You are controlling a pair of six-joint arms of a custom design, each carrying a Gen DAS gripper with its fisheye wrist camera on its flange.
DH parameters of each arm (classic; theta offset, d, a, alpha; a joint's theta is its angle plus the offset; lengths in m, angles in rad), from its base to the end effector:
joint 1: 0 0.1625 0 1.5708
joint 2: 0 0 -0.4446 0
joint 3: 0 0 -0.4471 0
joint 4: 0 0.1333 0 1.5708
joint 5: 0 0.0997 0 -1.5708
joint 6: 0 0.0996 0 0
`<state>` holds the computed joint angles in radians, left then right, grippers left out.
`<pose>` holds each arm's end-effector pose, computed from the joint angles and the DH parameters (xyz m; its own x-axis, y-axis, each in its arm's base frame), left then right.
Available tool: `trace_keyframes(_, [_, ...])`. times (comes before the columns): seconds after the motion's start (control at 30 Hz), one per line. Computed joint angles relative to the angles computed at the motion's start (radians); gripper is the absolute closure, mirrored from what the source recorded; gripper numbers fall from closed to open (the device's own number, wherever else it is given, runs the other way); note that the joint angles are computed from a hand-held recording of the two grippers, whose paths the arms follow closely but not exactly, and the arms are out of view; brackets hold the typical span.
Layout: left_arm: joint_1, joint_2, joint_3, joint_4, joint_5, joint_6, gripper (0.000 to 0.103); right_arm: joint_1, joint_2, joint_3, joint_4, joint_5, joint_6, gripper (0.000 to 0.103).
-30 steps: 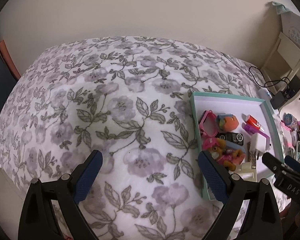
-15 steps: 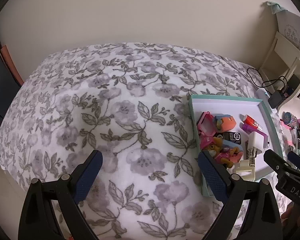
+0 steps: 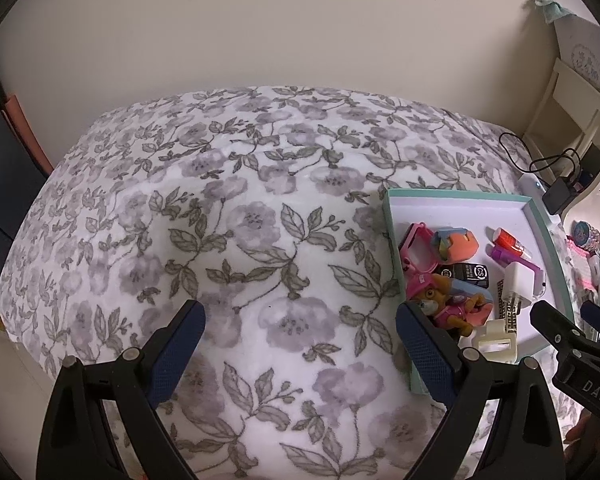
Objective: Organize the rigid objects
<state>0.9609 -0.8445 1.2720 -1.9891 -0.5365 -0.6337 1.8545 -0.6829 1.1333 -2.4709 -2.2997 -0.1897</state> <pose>-0.2796 -0.7823 0.2577 -0.6731 -0.2442 -0.6980 0.2161 0.8377 -0.5015 0.3077 -0.8160 0.2249 -0.7353 -0.0951 0.6710 -0.3979 0.8621 -0.3138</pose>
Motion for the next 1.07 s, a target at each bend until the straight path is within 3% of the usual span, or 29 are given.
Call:
trace_keyframes(0.83, [0.001, 0.002, -0.009, 0.037, 0.018, -0.028, 0.007, 0.001, 0.003, -0.003, 0.005, -0.003, 0.004, 0.000])
trace_keyframes(1.07, [-0.002, -0.005, 0.013, -0.042, 0.022, 0.033, 0.007, 0.000, 0.002, -0.001, 0.004, -0.002, 0.003, 0.000])
